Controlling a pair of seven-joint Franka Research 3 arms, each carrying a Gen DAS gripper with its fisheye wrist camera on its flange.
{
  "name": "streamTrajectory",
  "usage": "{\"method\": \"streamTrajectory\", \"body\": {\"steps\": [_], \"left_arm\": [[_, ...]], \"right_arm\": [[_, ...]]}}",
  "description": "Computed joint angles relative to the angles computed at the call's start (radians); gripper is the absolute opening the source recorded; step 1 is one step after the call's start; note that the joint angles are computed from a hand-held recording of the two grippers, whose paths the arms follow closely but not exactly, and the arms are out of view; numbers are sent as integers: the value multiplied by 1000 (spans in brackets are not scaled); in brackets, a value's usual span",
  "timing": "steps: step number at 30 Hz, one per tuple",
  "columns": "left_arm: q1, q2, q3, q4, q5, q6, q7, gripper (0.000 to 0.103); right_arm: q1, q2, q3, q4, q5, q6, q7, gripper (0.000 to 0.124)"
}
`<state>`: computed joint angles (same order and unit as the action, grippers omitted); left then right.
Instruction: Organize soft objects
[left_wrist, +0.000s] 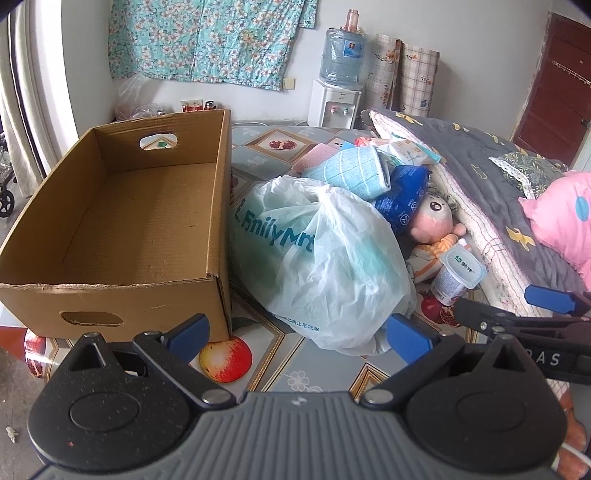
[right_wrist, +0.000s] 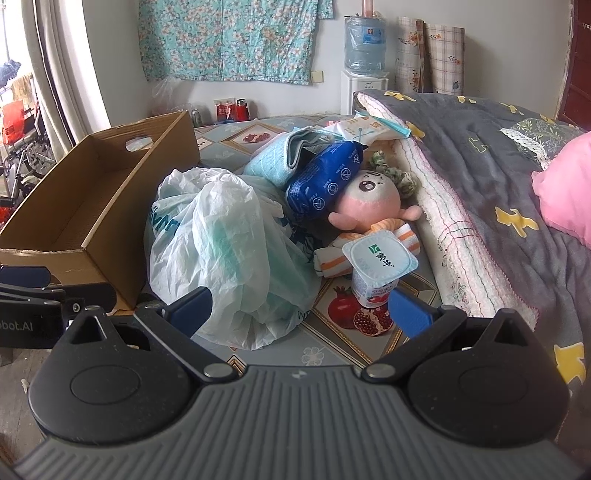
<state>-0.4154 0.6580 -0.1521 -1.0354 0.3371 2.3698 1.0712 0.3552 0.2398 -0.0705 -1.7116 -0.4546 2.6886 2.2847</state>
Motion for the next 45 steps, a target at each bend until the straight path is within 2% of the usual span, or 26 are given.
{"method": "streamTrajectory", "body": {"steps": [35, 42, 45], "left_arm": [[4, 24, -3, 28, -23, -16, 34, 102], [-2, 37, 3, 50, -13, -20, 42, 102], [-14, 47, 12, 71, 5, -15, 41, 102]], "right_arm": [[4, 41, -2, 44, 64, -24, -73, 102], [5, 33, -18, 27, 54, -3, -46, 102], [-4, 14, -29, -2, 39, 31, -16, 102]]}}
